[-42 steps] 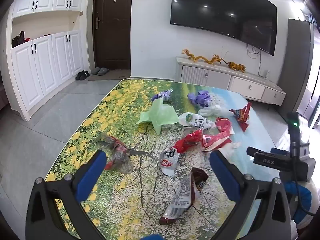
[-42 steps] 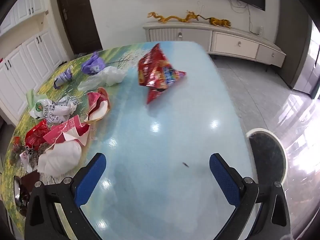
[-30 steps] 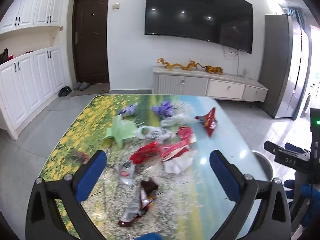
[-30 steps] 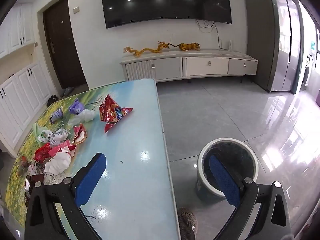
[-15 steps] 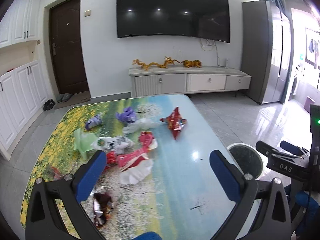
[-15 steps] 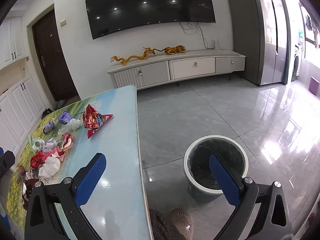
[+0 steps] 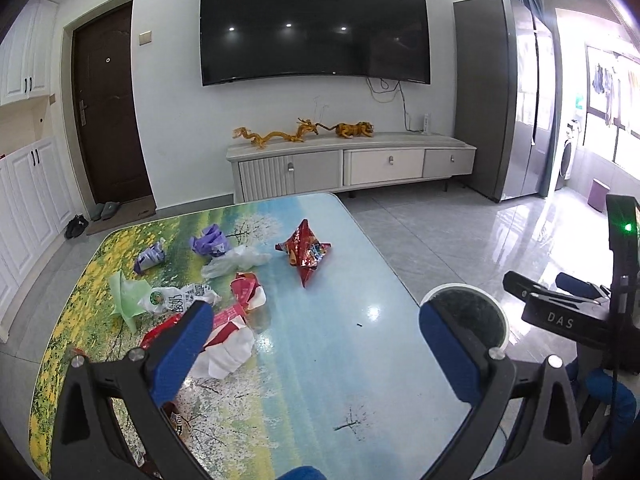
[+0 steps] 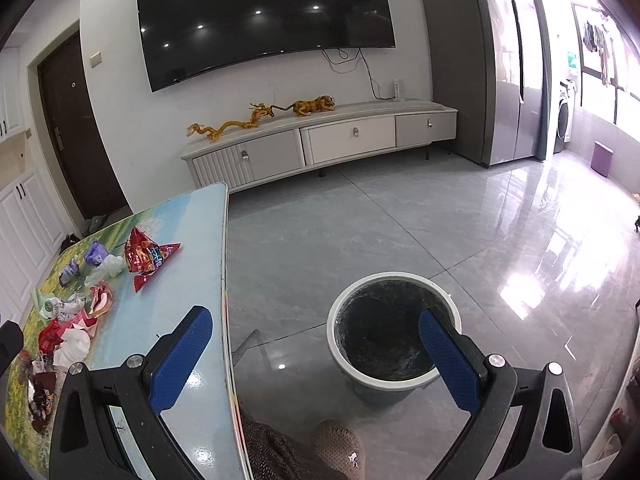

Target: Collect trash

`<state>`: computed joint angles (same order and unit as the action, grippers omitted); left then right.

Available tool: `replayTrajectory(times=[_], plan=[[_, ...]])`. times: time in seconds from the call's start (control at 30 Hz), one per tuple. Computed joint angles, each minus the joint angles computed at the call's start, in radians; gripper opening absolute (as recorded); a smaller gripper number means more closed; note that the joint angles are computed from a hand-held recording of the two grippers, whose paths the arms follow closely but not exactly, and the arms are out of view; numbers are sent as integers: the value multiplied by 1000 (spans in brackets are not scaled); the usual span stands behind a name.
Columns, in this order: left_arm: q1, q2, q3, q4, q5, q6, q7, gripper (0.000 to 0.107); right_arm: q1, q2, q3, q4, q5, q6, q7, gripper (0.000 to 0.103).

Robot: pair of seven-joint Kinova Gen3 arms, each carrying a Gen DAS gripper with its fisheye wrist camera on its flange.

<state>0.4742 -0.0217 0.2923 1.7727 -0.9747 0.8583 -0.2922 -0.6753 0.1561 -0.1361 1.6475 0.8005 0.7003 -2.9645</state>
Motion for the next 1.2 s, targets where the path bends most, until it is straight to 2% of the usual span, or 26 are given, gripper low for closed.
replayTrajectory(times=[0.2, 0.43, 0.5, 0.7, 0.83, 1.03, 1.2], plan=[[1, -10, 8, 17, -28, 9, 41, 103, -17, 7, -2, -9, 17, 26, -19, 103], [43, -15, 50, 59, -181, 86, 209, 103, -36, -3, -9, -6, 64, 48, -48, 103], [51, -17, 53, 64, -196, 99, 230, 103, -41, -8, -13, 0, 86, 53, -69, 103], [37, -23, 34, 41, -123, 60, 149, 103, -34, -7, -21, 9, 112, 42, -94, 103], [29, 0, 26, 12, -79, 50, 99, 103, -20, 9, -16, 13, 88, 17, -69, 103], [45, 67, -6, -72, -51, 69, 24, 103, 13, 17, 10, 25, 45, -50, -23, 103], [69, 146, -60, -175, 5, 77, -72, 103, 42, 32, 30, 16, -1, -98, 54, 103]])
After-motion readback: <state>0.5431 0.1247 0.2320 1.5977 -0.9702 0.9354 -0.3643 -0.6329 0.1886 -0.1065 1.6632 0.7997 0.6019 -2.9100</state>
